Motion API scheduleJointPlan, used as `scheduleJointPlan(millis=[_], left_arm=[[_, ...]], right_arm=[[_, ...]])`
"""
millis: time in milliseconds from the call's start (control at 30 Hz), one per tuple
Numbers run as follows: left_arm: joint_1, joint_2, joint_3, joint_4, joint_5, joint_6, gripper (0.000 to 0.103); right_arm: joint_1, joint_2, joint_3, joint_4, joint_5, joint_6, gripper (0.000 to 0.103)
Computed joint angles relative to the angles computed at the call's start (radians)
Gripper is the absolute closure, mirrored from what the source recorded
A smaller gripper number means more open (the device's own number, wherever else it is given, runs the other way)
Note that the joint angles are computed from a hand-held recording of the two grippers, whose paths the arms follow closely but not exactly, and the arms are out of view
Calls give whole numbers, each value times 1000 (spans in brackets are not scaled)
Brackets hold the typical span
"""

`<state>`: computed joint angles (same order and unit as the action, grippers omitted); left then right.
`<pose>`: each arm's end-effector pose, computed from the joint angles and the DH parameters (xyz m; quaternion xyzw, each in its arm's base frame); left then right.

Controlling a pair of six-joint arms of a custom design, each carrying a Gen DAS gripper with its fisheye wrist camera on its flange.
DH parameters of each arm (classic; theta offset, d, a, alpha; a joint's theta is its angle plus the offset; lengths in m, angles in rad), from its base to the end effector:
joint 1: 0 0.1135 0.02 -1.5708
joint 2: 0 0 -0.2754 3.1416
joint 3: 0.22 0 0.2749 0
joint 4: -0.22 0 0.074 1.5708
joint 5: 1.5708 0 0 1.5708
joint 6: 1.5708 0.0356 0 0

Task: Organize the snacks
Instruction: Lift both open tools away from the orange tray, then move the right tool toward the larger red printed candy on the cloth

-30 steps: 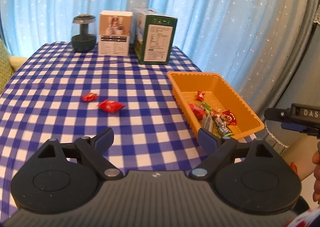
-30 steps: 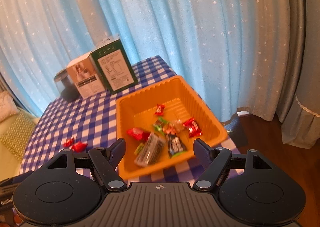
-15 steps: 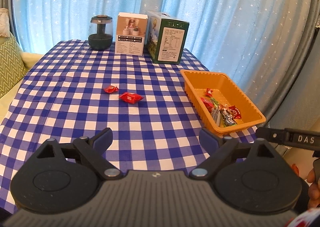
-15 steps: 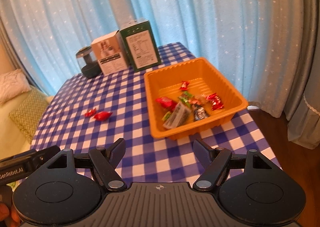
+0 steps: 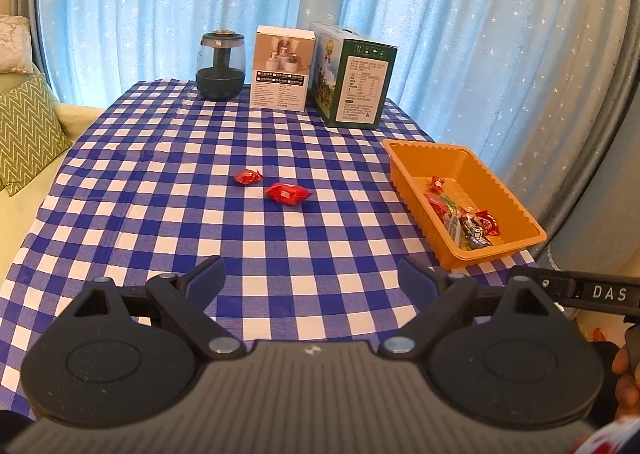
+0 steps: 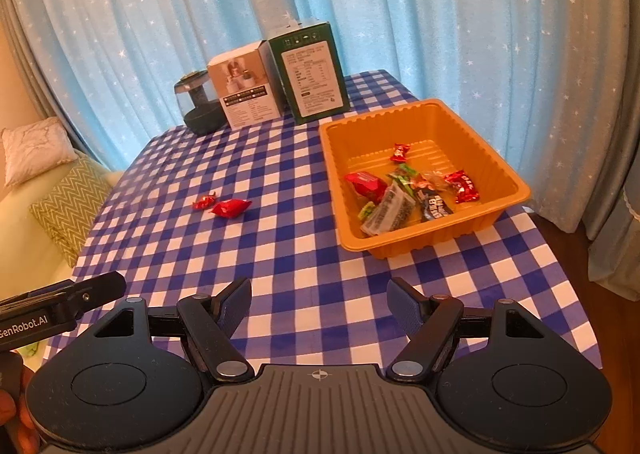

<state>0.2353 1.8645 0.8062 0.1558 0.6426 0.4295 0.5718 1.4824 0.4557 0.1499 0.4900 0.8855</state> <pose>0.3425 0.0602 0.0923 0.1900 0.8821 -0.1805 0.3915 0.2221 0.1230 0.1083 0.2240 0.8882 0.0495 0.3980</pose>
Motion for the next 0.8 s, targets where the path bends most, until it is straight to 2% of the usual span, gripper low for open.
scheduleJointPlan(millis=[500,800], left_arm=[[15,52,47,0,-5,7,11],[8,120,143,-15,-12,2,11]], right_arm=[[-12,89,42,53,-36,-36,29],[-47,173,85,112,-72,-89,28]])
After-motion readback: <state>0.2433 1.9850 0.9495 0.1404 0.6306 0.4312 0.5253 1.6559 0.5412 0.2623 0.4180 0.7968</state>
